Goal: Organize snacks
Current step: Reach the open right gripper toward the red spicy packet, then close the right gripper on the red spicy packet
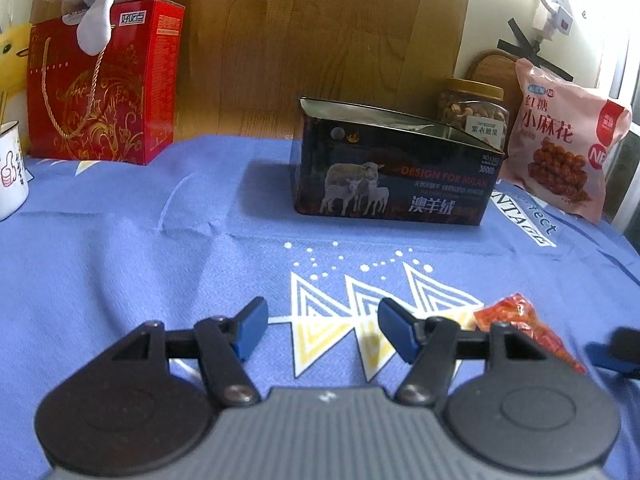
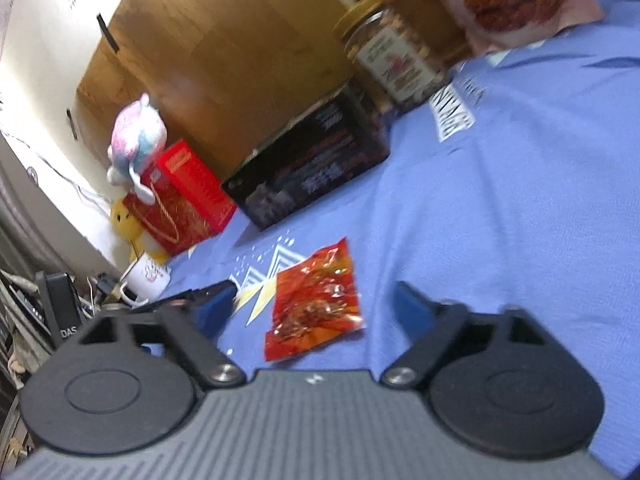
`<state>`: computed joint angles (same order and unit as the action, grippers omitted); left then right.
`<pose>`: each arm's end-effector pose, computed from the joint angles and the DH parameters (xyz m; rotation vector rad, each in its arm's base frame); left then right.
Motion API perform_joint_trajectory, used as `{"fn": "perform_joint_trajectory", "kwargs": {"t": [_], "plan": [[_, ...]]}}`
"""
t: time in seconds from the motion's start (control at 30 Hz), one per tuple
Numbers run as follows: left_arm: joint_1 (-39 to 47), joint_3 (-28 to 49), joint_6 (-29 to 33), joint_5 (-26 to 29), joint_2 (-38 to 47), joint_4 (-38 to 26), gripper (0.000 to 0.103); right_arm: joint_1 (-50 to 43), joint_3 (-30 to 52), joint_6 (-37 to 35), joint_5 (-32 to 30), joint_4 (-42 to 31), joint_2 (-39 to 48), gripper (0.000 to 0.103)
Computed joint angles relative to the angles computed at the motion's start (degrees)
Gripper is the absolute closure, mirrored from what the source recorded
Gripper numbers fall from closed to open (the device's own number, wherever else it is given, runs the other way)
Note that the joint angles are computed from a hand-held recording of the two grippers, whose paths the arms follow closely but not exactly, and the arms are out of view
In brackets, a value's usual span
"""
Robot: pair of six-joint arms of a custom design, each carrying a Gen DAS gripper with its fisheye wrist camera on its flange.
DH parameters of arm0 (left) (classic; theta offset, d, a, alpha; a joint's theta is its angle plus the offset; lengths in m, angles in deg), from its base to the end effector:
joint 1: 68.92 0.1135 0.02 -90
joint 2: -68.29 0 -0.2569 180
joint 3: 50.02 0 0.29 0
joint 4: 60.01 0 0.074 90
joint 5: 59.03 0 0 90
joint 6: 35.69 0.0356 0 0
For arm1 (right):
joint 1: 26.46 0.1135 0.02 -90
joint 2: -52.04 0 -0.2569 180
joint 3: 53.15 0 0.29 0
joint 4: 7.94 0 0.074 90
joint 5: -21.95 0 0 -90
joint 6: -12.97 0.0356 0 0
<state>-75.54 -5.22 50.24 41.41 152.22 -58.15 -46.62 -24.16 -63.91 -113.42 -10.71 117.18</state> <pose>0.3018 -0.0415 0.1199 0.1501 2.2207 -0.3049 0.2183 -0.0531 0.1133 0.1983 2.1201 0.8099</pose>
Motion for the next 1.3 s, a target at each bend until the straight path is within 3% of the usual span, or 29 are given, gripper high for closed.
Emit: {"fn": "perform_joint_trajectory", "kwargs": {"t": [0.07,0.1,0.13,0.2,0.37,0.6,0.77,0.87,0.93,1.0,1.17,1.23,1.3], "plan": [[0.42,-0.03,-0.25,0.76,0.02,0.12,0.041,3.27,1.38,-1.46,2.77,0.88,2.15,0.037],[0.67,-0.04,-0.42,1.23,0.05,0.18,0.041,4.70,2.06,-2.27,4.67,0.91,2.65,0.049],[1.06,-0.02,-0.58,1.95,0.11,0.24,0.041,5.90,3.75,-3.38,5.48,-0.37,4.51,0.073],[1.74,0.08,-0.69,3.31,0.25,0.26,0.041,7.41,6.95,-4.65,4.38,-1.82,9.85,0.095],[2.60,0.27,-0.35,5.79,0.43,0.02,0.040,8.05,6.81,-4.34,2.16,-1.76,10.80,0.100],[3.77,-1.34,2.93,15.25,-1.96,-3.00,0.040,6.75,5.63,-3.65,-2.61,-3.08,10.44,0.099],[6.79,-2.15,-0.42,21.91,-3.91,-6.33,0.040,4.00,6.98,-1.06,-2.25,-2.15,10.33,0.095],[9.90,-2.68,-3.76,26.80,-4.95,-8.21,0.040,4.16,11.63,0.22,-1.44,-1.99,14.59,0.087],[11.35,-3.76,-5.38,28.92,-5.97,-8.74,0.040,5.10,15.91,-0.82,-0.24,-2.83,18.77,0.072],[11.68,-5.27,-6.22,29.75,-7.29,-8.74,0.040,6.39,20.02,-2.40,0.83,-3.81,23.06,0.068],[8.04,-9.46,-5.74,25.43,-13.76,-9.52,0.042,7.82,25.36,-5.07,-3.32,-6.30,29.52,0.072],[6.29,-10.24,-5.51,22.75,-15.06,-9.05,0.045,7.69,25.45,-6.61,-3.77,-8.35,29.36,0.094],[5.43,-9.93,-5.57,21.40,-14.48,-8.27,0.048,6.84,24.76,-8.60,-5.48,-11.01,29.08,0.097]]}}
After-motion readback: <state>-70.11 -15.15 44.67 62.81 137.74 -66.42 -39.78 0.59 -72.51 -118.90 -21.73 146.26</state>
